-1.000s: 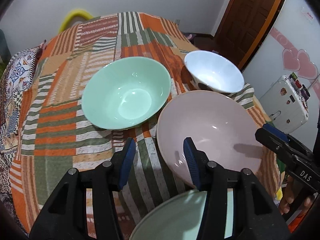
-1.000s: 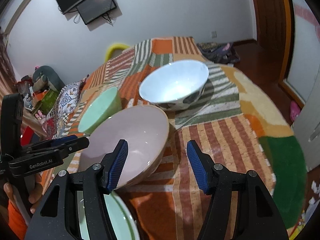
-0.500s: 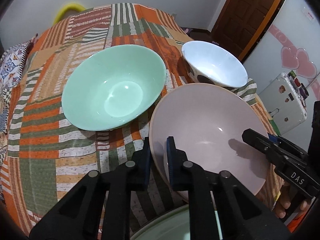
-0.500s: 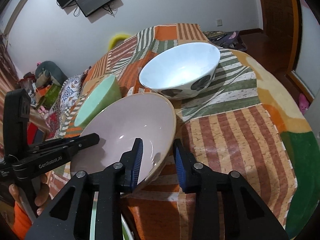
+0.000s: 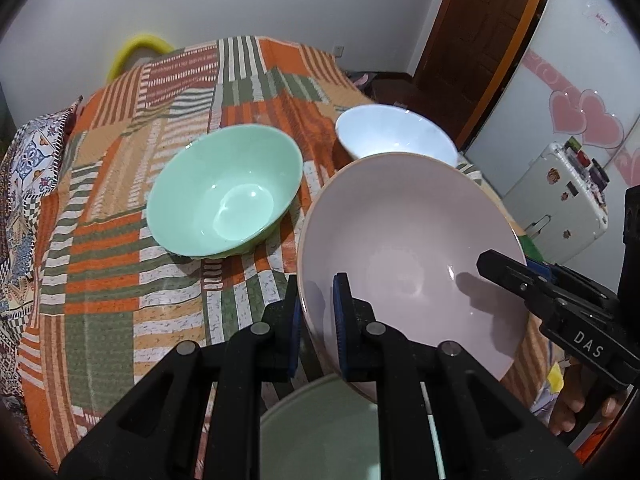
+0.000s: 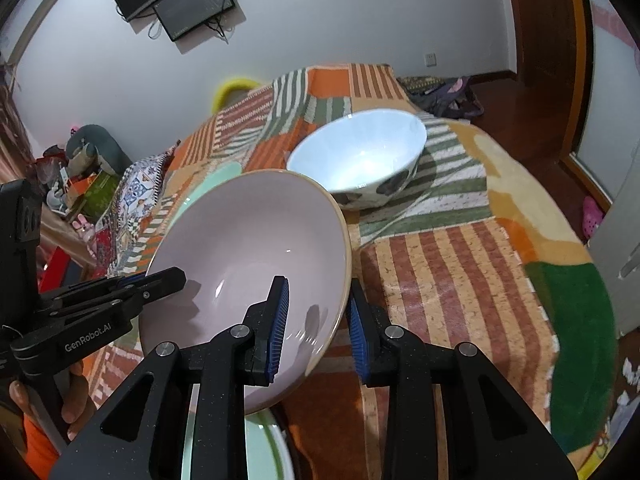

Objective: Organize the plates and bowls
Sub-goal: 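Close both grippers on the rim of the pink bowl, then lift the pink bowl with both grippers and carry it over the plate stack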

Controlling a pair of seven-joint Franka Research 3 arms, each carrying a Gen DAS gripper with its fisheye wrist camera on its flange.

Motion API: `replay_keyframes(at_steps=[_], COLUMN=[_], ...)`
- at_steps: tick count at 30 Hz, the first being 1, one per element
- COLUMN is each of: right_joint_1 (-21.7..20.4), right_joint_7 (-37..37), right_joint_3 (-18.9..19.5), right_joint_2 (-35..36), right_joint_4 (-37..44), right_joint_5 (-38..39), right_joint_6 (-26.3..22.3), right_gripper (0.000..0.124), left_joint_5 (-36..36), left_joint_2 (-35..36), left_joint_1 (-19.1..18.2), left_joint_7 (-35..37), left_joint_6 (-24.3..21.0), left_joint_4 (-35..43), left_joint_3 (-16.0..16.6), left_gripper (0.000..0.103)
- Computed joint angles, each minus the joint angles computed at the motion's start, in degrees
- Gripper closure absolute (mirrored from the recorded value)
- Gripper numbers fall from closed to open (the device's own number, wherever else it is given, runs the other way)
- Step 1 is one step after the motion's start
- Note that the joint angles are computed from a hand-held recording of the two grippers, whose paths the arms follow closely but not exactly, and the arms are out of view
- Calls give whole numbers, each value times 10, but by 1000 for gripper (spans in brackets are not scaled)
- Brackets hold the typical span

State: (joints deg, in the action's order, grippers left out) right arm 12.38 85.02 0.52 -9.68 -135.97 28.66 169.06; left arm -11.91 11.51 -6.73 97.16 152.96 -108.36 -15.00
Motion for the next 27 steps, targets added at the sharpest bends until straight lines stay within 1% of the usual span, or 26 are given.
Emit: replay_keyframes(at_steps=[4,10,14,18,23,27], right_joint_1=[5,22,33,40,53,68], right_joint_7=[0,-8,-15,-12,-11,-14], right_joint_3=[3,1,1,7,14,16], right_joint_2=[-22,-45,-60,-72,-78,-79], right_joint_4=[-11,-24,-33,-40,-41,-38], right_joint_5=[-1,8,12,7,3,3], right_joint_6=[9,20,23,26,32,36], right_gripper=[98,98,98,98,97,97], left_joint_5=[-20,-46,-61,-69,-65,-44], left_joint_2=[-33,-92,-133,-178,-226,-259], left_joint_1=[3,-8,-21,-40,-60,-64], left_joint_7=[12,28,37,44,47,30], left_joint_6=[11,30,46,75,94,103], left_joint_4=[-28,-81,-118,-161,-203,-233], left_joint_3=[-1,13,30,49,79,96], left_gripper=[89,89,89,89,89,89])
